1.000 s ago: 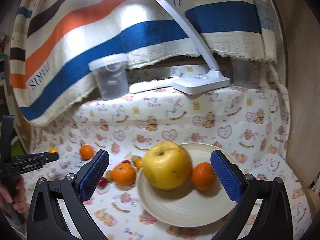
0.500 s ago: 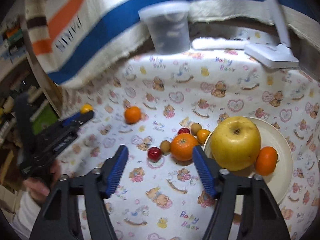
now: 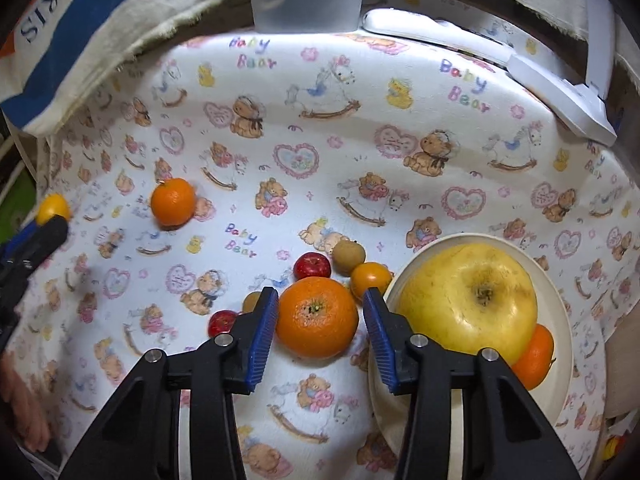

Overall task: Organize fruits
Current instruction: 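Close the right gripper on another orange while the left gripper holds the yellow tangerine, then lift the orange with the right gripper and carry it toward the plate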

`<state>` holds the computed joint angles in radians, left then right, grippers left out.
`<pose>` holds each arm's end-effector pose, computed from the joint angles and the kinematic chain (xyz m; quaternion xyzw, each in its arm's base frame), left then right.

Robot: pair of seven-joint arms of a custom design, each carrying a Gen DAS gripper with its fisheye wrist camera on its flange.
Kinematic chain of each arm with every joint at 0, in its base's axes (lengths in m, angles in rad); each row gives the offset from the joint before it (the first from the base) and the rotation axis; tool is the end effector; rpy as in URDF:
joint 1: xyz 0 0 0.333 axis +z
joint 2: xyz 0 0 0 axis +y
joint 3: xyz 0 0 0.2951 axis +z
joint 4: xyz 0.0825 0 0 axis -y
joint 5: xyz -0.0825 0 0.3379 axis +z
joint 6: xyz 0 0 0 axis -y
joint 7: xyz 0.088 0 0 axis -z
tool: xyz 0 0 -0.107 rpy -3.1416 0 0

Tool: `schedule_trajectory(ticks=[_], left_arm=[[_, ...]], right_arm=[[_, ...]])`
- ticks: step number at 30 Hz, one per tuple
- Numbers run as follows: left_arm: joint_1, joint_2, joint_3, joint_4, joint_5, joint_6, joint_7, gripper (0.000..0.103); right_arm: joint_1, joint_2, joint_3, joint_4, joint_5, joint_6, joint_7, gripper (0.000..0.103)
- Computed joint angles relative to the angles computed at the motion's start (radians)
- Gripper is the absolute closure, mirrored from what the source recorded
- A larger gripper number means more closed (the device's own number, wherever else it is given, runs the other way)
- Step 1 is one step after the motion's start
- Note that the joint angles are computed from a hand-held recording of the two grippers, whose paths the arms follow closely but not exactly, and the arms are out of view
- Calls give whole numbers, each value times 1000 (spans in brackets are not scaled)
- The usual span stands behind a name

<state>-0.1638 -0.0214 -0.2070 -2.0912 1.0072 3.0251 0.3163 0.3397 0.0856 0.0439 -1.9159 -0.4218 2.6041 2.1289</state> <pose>0.4744 -0.2533 0.5194 -0.5969 0.6392 -0.4088 0.2607 0.5361 0.2247 0.5140 -0.7071 0.6260 -0.2363 0.2286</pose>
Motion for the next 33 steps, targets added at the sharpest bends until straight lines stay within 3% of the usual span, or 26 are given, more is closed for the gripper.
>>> schedule_trajectory(ticks=[3, 8, 17, 23, 31, 33], left_arm=[[1, -1, 0, 0, 4, 1, -8, 75], [-1, 2, 1, -5, -46, 2, 29, 75], [5, -8, 1, -8, -29, 13, 8, 75], [15, -22, -3, -17, -37, 33, 2, 75], [23, -26, -10, -24, -57, 48, 26, 75], [26, -27, -13, -24, -42, 46, 16, 75]], right_arm=[[-6, 22, 1, 21, 63, -5, -34, 56], [22, 40, -8, 51, -13, -50, -17, 56], [30, 48, -14, 61, -4, -57, 0, 56], [21, -1, 17, 2, 117, -31, -100, 57], [21, -64, 37, -74, 119, -20, -105, 56], [12, -76, 40, -98, 135, 5, -118, 46]])
